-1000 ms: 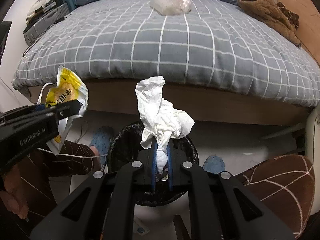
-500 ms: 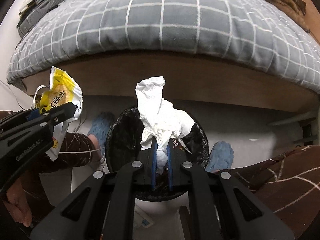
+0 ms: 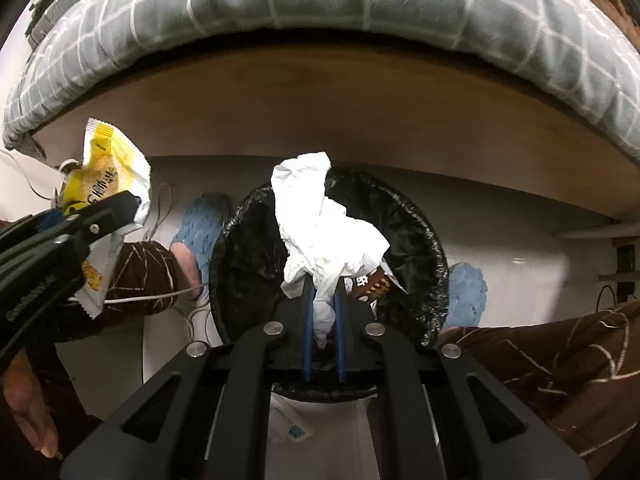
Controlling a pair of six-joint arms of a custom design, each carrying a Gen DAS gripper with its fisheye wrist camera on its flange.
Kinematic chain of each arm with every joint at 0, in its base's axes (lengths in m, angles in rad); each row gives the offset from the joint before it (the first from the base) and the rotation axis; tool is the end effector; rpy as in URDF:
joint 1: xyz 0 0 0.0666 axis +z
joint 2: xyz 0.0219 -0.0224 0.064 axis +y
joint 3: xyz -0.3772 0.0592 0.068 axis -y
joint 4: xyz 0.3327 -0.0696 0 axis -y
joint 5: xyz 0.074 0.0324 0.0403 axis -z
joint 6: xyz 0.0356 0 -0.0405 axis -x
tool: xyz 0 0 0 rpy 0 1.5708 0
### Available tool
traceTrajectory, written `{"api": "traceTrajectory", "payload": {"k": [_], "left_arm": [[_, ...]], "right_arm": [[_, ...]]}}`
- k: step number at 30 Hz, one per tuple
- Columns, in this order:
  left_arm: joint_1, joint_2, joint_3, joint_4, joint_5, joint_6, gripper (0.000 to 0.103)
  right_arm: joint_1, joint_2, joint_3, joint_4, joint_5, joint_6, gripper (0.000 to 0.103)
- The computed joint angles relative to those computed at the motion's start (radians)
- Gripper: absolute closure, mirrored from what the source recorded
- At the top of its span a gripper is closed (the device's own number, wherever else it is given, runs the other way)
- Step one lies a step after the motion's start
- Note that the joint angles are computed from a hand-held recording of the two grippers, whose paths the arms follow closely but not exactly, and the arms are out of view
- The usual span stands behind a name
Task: Collect trash
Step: 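Open the right tool to drop the tissue while the left tool drops the wrapper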
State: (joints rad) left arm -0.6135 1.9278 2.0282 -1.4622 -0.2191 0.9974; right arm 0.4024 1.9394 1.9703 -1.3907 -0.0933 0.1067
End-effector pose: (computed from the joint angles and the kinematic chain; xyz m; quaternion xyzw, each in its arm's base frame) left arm 0.4710 -0.3226 0.3872 -0.1998 0.9683 0.0006 0.1502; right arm 0.5293 0.2285 0.3612 -0.2549 0.9601 0.0614 0.0972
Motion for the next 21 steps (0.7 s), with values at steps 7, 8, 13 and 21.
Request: {"api": "traceTrajectory", "payload": {"k": [7, 8, 13, 21], "left_arm": [[0.015, 0.006, -0.011, 0.001, 0.01, 0.009, 0.074], [0.016, 0.006, -0.015, 0.002, 0.01, 0.007, 0.074], [0.013, 0.018, -0.011, 0.003, 0.013, 0.003, 0.074], [0.01, 0.048, 0.039, -0.006, 0.018, -0.022, 0.074]], "right_arm": [[0.01, 0.026, -0.003, -0.015, 0.017, -0.012, 0.085], [0.009, 0.025, -0.007, -0.012, 0.019, -0.011, 0.083], [0.003, 0.0, -0.032, 0.024, 0.031, -0.015, 0.057], [-0.024, -0.039, -0.06, 0.082, 0.055, -0.017, 0.032]]}}
